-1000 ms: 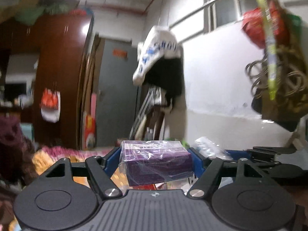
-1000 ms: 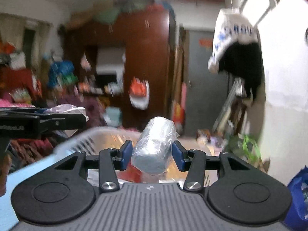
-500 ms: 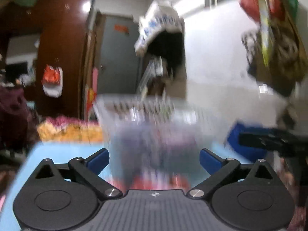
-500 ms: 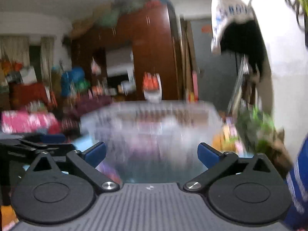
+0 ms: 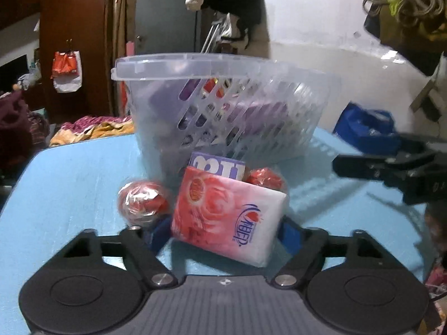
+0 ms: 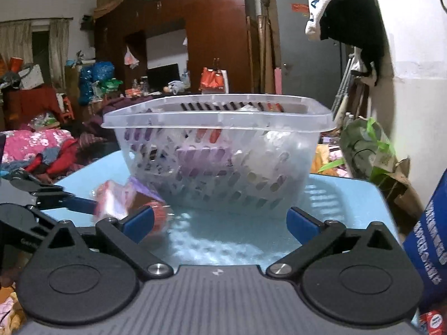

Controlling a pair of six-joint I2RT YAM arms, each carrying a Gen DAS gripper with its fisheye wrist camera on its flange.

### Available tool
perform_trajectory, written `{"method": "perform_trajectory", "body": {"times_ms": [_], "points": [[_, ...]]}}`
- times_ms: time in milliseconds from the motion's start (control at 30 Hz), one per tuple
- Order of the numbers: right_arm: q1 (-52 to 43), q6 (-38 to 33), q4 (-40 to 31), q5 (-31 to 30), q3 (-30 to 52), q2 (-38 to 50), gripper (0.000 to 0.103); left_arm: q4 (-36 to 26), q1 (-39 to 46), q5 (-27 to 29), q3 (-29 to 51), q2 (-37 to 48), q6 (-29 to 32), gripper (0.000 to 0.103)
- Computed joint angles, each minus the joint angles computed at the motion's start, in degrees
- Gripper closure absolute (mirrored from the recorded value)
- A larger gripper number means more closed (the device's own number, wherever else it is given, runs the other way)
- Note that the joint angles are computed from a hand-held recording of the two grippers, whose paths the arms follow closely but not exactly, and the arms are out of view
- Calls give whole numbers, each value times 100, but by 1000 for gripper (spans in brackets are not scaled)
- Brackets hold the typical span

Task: Organize objects
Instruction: 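Grasp the pink tissue pack with the left gripper while the right grasps a red-wrapped ball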

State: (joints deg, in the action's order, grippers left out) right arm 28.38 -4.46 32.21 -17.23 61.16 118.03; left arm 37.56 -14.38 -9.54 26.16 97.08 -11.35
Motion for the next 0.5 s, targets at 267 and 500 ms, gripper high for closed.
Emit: {"method": "perform_trajectory", "body": {"times_ms": [267,500], "points": [[340,-458,-424,-134,203,124,0,2653,460,271,-1224,186,-285,24],[813,-984,-1074,269,801,383,12,2773,947,643,-1205,217,-359,24]]}}
